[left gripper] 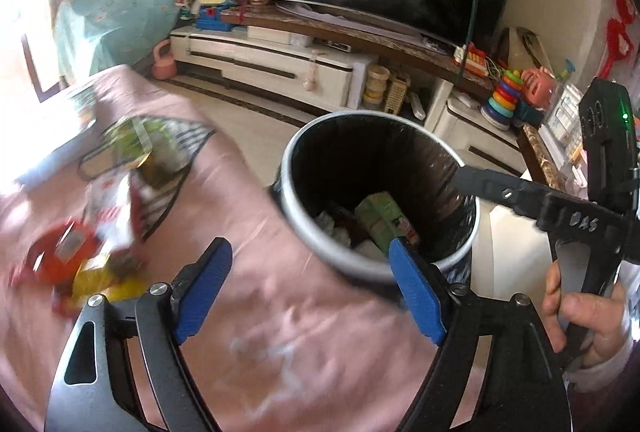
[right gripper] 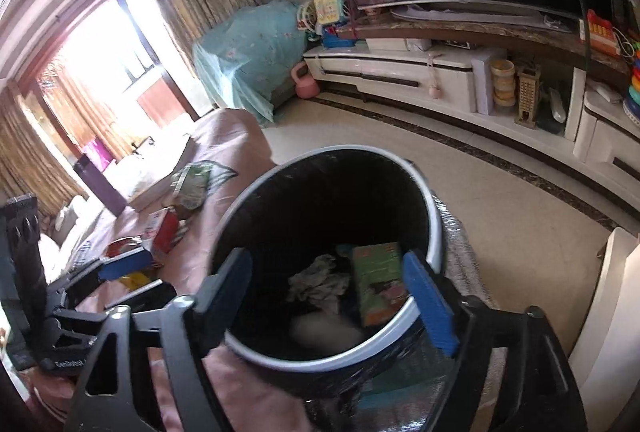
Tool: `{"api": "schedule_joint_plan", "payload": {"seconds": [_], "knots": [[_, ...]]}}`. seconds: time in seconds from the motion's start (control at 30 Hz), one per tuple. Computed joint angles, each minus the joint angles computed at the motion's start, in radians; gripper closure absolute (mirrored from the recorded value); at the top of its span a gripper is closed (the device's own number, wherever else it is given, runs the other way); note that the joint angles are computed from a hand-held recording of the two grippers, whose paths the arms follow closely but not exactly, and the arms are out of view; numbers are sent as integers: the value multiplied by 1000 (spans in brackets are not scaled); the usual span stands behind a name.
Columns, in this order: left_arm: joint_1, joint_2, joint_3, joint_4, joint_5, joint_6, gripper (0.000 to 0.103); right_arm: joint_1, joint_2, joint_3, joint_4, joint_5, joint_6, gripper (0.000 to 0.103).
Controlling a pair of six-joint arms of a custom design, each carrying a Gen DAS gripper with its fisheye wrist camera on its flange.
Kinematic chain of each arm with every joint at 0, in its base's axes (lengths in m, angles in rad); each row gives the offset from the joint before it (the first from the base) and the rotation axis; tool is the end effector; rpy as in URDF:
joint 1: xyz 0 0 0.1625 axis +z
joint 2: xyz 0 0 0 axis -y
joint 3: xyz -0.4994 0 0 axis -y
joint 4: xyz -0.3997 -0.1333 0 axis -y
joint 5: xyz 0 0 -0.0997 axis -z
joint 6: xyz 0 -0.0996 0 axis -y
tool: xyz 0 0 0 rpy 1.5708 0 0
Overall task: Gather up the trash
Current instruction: 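Carry the foam block and carton to the bin and open both grippers, then grasp the white mesh cup with left gripper while right gripper grasps yellow snack bag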
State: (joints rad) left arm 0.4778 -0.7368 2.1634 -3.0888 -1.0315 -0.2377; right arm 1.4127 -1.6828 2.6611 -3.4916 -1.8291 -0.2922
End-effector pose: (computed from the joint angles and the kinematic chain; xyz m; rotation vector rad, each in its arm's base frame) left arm -0.3897 -0.4095 0.0265 1.0958 2.4871 -0.5615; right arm 0.0587 -0.3171 0.3513 0.0024 -2.4590 1.1475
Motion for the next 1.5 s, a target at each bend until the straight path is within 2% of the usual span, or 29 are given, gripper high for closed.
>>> {"api": "schedule_joint_plan", "payload": {"seconds": [0.1, 0.37, 0.53, 0.67, 0.83, 1.23, 1.5], "knots": [[-6, -44, 76, -29, 15, -46, 17, 48, 37, 38, -86, -9, 20, 8], [-6, -174, 228, -47, 76, -190, 17, 184, 198, 81, -217, -66, 72, 8], [-2, -257, 305, -26, 130, -264, 17, 254, 306, 74, -241, -104, 108, 8], [8, -318, 350, -8, 168, -308, 17, 287, 357, 61, -237, -79, 121, 8], [27, -376, 387, 1, 208, -352, 17, 356, 451, 33, -263, -119, 121, 8], [82, -439, 405, 29, 283, -398, 17, 394, 580, -32, -280, -121, 104, 8], [165, -434, 323, 44, 384, -328, 17, 404, 626, -91, -284, -112, 81, 9]]}}
